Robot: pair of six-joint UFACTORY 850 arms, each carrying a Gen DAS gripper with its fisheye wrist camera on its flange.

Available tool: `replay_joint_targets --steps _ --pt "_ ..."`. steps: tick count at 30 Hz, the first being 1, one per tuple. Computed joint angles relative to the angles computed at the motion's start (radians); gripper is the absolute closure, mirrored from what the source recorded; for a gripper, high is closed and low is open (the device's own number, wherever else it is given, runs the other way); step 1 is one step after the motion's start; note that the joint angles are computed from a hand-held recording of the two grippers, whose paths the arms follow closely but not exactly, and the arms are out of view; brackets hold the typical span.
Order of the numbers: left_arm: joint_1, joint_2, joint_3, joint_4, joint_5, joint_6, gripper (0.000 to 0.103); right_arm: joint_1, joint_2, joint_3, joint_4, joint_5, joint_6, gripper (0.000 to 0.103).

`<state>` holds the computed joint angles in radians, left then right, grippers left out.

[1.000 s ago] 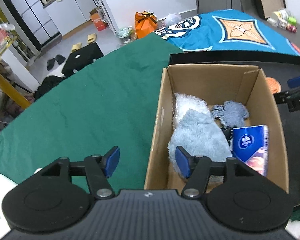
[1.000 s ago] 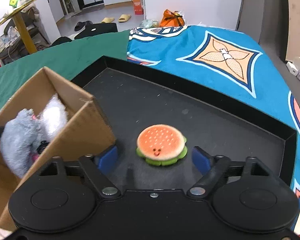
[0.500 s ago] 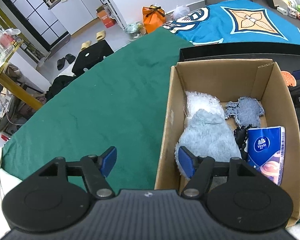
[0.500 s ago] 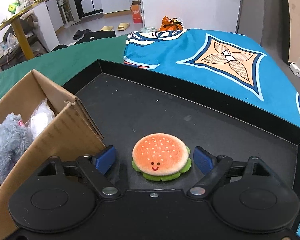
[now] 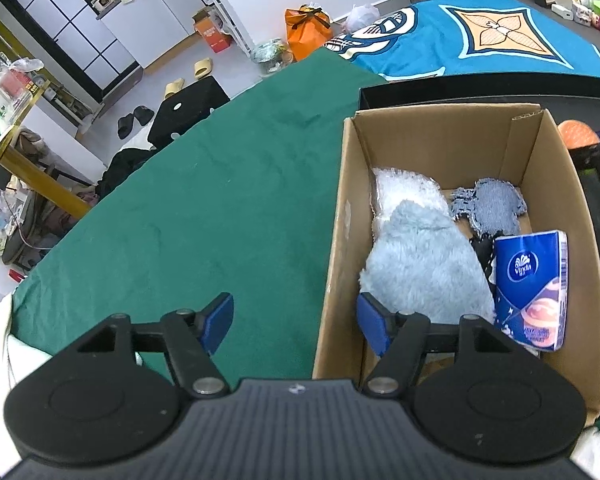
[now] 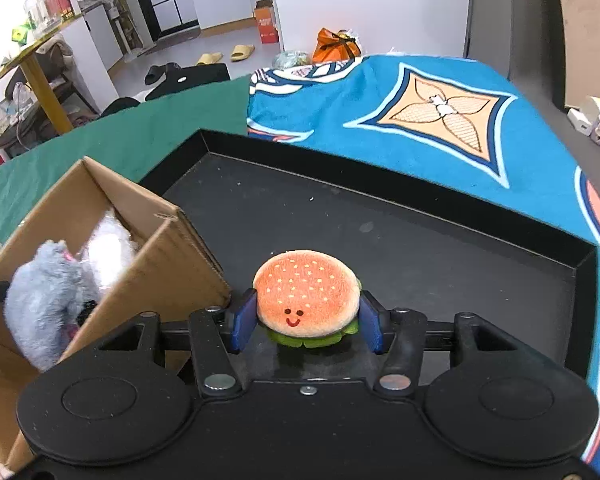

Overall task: Organize soft objects
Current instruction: 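Close the right gripper on the burger plush, then lift the burger plush with the right gripper and carry it over the box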

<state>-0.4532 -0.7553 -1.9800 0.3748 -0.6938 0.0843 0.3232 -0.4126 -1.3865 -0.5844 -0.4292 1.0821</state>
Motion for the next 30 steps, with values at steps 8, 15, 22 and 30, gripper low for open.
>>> replay_joint_targets --steps 8,15,22,30 --pt "-0.001 0.033 0.041 0.005 0.016 0.002 0.036 0.024 0.04 0.01 -0.05 -0.027 0.051 0.051" --pt "0.002 0.054 0.067 -0.024 0.025 0.011 0.036 0.036 0.068 0.012 -0.105 -0.026 0.116 0.051" --pt "0.011 0.082 0.104 -0.06 0.047 0.021 0.036 0.05 0.075 0.002 -0.153 -0.008 0.155 0.051" --pt "0.033 0.093 0.134 -0.127 0.072 0.064 0.039 0.071 0.055 -0.041 -0.174 0.012 0.163 0.051"
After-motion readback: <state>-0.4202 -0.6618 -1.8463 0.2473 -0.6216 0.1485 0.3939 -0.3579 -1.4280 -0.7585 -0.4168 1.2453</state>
